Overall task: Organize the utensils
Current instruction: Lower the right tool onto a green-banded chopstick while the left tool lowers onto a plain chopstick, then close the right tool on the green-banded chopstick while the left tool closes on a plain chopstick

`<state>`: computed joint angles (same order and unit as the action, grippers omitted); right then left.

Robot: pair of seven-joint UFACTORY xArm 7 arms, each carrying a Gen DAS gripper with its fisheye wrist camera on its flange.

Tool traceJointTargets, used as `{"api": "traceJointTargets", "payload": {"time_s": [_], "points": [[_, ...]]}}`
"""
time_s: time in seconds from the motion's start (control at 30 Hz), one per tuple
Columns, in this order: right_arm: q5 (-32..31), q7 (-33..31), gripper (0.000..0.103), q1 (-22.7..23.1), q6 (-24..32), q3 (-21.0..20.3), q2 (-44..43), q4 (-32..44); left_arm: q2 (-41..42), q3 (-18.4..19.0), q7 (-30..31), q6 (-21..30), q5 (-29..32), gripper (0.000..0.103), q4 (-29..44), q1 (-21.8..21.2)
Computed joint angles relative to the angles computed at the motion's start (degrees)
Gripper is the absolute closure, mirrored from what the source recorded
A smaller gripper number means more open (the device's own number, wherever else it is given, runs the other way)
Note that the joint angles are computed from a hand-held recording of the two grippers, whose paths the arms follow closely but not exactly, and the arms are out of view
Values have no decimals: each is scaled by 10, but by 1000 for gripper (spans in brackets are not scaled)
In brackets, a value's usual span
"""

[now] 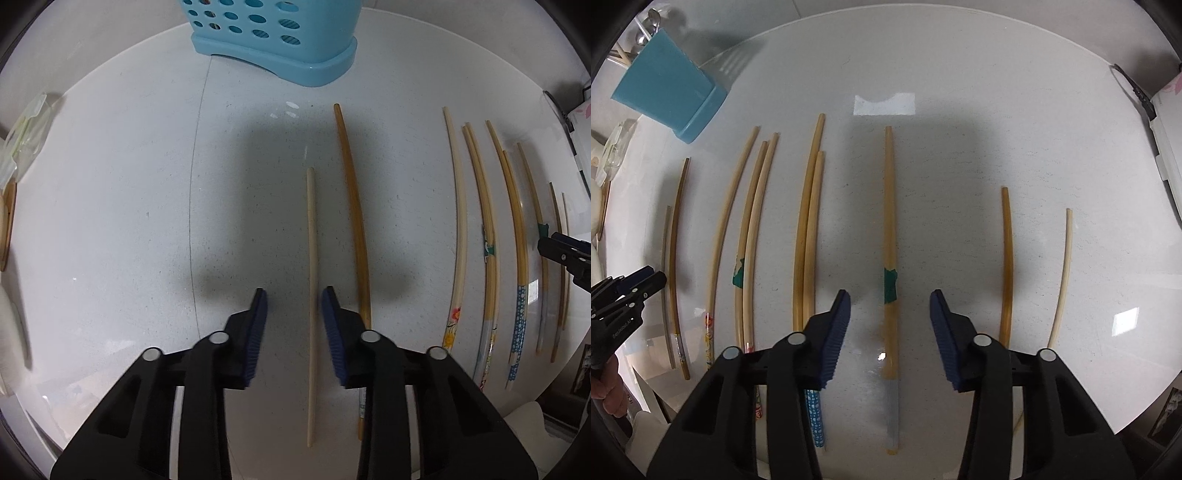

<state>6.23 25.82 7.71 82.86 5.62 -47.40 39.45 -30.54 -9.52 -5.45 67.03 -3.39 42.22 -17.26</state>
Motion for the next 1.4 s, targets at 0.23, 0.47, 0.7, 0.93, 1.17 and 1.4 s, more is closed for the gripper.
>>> {"api": "traceJointTargets", "payload": {"time_s": [0.23, 0.47, 0.7, 0.93, 1.17, 1.4], "points": [[-2, 14, 74, 6, -10, 13, 32, 11, 11, 5, -11, 16, 2, 99, 14, 6], [-7, 30, 96, 3, -12, 7, 36, 9, 14, 5, -16, 18, -9, 99, 16, 8], [-4, 37, 96, 3, -41, 6, 39, -9, -13, 24, 2, 11, -20, 100, -11, 14], [-5, 32, 96, -4, -43, -6, 9, -29, -52, 29, 15, 30, -23, 100, -15, 27], [-12, 33, 96, -12, -39, -6, -18, -26, -80, 34, 24, 46, -27, 100, 0, 34], [-30, 42, 96, -18, -31, 8, -38, 4, -116, 43, 34, 46, -45, 100, 14, 37]]}}
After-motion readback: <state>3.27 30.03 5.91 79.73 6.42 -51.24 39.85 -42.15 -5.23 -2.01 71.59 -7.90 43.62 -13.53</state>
